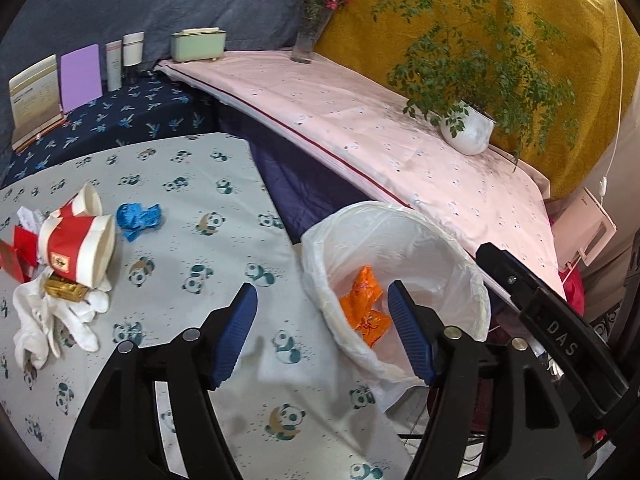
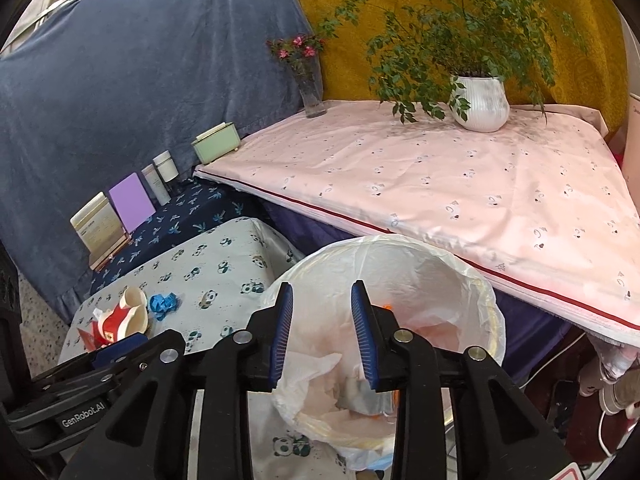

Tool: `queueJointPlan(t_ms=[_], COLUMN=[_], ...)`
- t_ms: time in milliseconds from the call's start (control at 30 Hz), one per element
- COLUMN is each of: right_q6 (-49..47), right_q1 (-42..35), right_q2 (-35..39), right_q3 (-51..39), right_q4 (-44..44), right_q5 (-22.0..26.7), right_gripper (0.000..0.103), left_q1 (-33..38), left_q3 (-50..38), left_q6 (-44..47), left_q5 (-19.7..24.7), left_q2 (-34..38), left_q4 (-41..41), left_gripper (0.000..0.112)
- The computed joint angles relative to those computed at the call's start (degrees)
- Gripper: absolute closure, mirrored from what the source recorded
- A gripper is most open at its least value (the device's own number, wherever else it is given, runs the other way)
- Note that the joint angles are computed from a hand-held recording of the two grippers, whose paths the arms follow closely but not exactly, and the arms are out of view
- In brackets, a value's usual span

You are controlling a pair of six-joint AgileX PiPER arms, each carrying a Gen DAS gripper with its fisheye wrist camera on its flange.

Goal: Collect trash
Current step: 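Withdraw both tools from the bin back toward the white gloves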

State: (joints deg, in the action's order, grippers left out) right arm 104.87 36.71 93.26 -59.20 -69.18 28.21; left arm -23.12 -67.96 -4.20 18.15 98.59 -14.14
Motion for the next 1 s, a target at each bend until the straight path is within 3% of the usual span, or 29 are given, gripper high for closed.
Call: queueJointPlan(t_ms=[333, 533, 1000], right_q6=[-4.03, -8.34, -17.13], right_q1=[5.45, 8.50, 14.17], right_q2=[2.57, 6.37, 15.59], right_q3=[-5.23, -10.51, -21.68], right_q4=[3.34, 6.94, 15.04], right_q5=[3.17, 3.98, 4.88], right_gripper=[0.067, 0.067, 0.066], left_q1=[6.69, 12.26, 25.59], left_q3=[7.45, 11.87, 18.22], left_q6=[5.54, 14.07, 26.59], left_q5=[-1.72, -2.42, -3.22], left_q2=[-5.21, -7.16, -7.91], left_q4=[-5.02, -12.77, -22.33], left_gripper=[0.047, 0.047, 0.047])
